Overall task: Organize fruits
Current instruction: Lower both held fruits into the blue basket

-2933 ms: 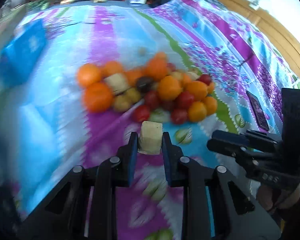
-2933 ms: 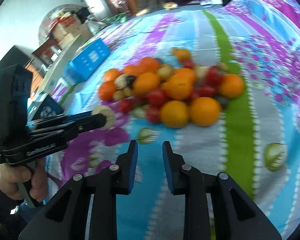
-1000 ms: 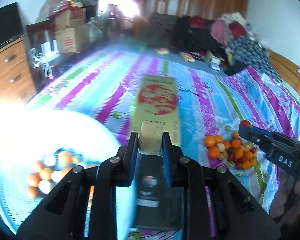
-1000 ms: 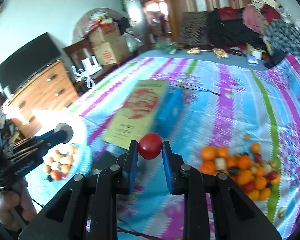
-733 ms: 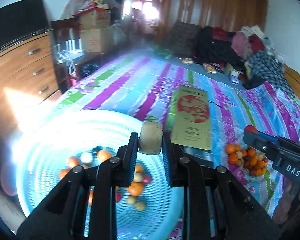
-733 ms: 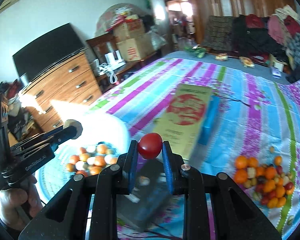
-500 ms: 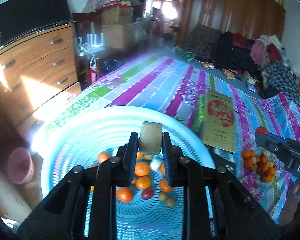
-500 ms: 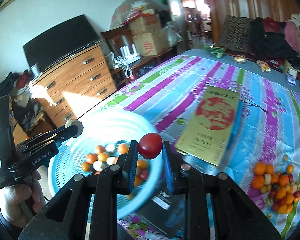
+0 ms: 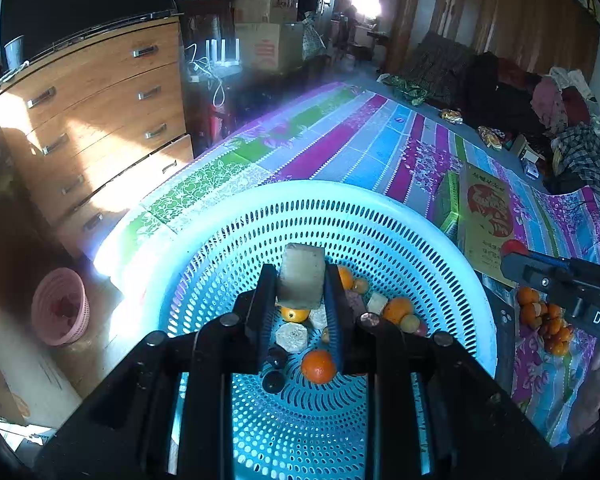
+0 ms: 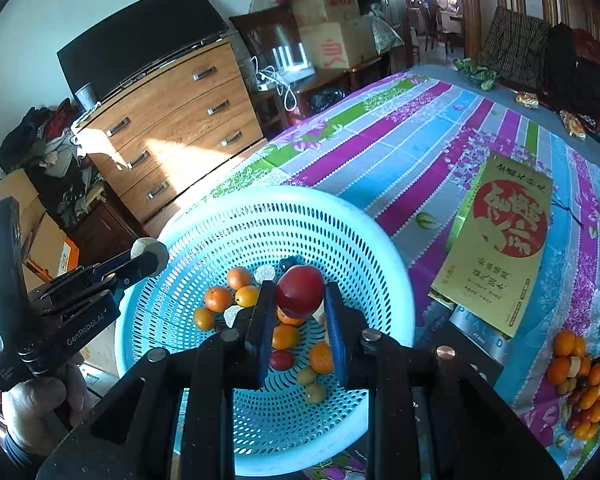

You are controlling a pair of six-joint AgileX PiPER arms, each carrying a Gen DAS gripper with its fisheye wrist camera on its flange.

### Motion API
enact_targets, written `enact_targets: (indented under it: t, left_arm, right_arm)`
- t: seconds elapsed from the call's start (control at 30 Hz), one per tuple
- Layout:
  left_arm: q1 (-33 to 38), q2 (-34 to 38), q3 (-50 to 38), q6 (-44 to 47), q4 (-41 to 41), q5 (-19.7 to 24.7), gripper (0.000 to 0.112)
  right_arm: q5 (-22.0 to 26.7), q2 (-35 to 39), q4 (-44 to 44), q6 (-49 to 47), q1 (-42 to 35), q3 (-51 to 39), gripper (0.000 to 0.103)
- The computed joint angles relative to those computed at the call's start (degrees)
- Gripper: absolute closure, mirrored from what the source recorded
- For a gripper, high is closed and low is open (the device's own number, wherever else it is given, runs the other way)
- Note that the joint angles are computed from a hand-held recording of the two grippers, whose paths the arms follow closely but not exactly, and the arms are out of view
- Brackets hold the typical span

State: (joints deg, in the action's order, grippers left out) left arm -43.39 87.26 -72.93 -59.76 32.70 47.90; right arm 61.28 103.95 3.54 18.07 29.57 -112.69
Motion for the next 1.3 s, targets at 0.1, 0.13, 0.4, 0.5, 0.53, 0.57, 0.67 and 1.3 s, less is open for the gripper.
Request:
enact_targets:
  t: [0.1,0.13,0.4,0.5,0.53,0.57,0.67,1.3]
  left_arm:
    - [1.4,-0.7,0.9,1.3,-1.5,-0.7,0.088]
    - [1.9,-0.9,1.2,1.9,-2.2,-0.9,0.088]
    - [3.6,-1.3,1.1,5.0,-4.9,-1.7,0.088]
    - [3.7,-1.3,1.1,5.2,-4.9,-1.6,0.088]
    - [3.7,-1.3,1.0,5.1,-4.8,-1.5,0.088]
    - [3.7,-1.3,1.0,5.1,-4.9,-1.4,0.088]
    - [3.9,-1.3,0.9,5.5,-5.2,-1.4,0.088]
    - [5.1,-0.5,1.4,7.0,-6.8,-2.1,0.088]
  right_arm:
    - [1.2,1.3,0.0,0.0,-0.1,-1.3,0.075]
    - [1.5,1.6,-0.2,0.2,0.1,-1.7,0.075]
    - [2.9,2.3,-0.9,1.0,0.2,-3.3,0.075]
    - [3.0,2.4,-1.1,1.2,0.3,-3.3,0.075]
    - [3.1,2.4,-1.2,1.2,0.4,-3.4,0.075]
    - [3.1,2.4,-1.1,1.2,0.4,-3.4,0.075]
    - [3.2,2.6,-1.1,1.3,0.5,-3.4,0.075]
    - [3.0,3.5,-0.7,1.2,0.5,-3.1,0.075]
